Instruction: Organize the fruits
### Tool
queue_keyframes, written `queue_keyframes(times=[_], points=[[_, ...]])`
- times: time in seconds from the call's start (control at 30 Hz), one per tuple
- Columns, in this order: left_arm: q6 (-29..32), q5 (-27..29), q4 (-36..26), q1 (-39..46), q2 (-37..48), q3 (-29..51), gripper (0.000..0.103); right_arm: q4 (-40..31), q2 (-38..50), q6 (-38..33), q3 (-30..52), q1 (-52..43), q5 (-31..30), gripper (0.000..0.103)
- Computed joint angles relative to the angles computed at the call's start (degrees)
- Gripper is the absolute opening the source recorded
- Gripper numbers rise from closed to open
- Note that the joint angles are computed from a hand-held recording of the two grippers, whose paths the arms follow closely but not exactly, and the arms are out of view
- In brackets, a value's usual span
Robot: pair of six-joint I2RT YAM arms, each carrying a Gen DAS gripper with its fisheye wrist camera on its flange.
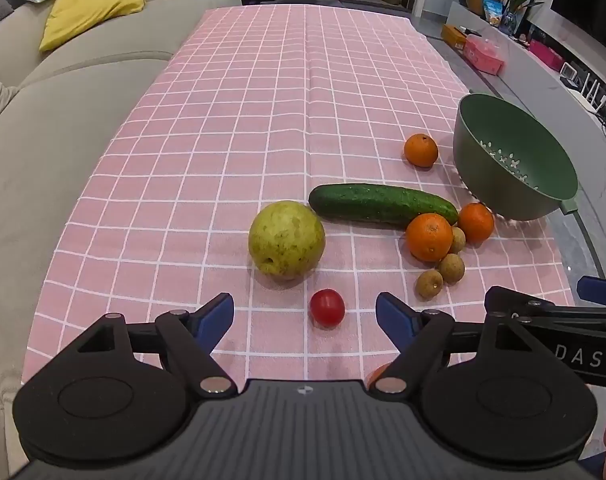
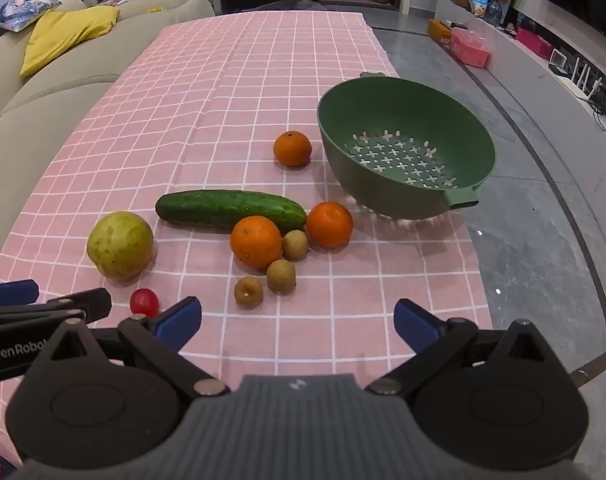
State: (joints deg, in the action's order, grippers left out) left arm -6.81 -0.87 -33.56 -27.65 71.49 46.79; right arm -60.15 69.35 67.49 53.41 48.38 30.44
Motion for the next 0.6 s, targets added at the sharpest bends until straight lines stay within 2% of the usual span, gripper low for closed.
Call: queue_keyframes(times=[0.6], points=[[0.4,-0.6,1.0,-0.4,-0.4,-0.7,0.092,0.5,0.4,-0.2,0.0,-0.1,0.3,0.099]])
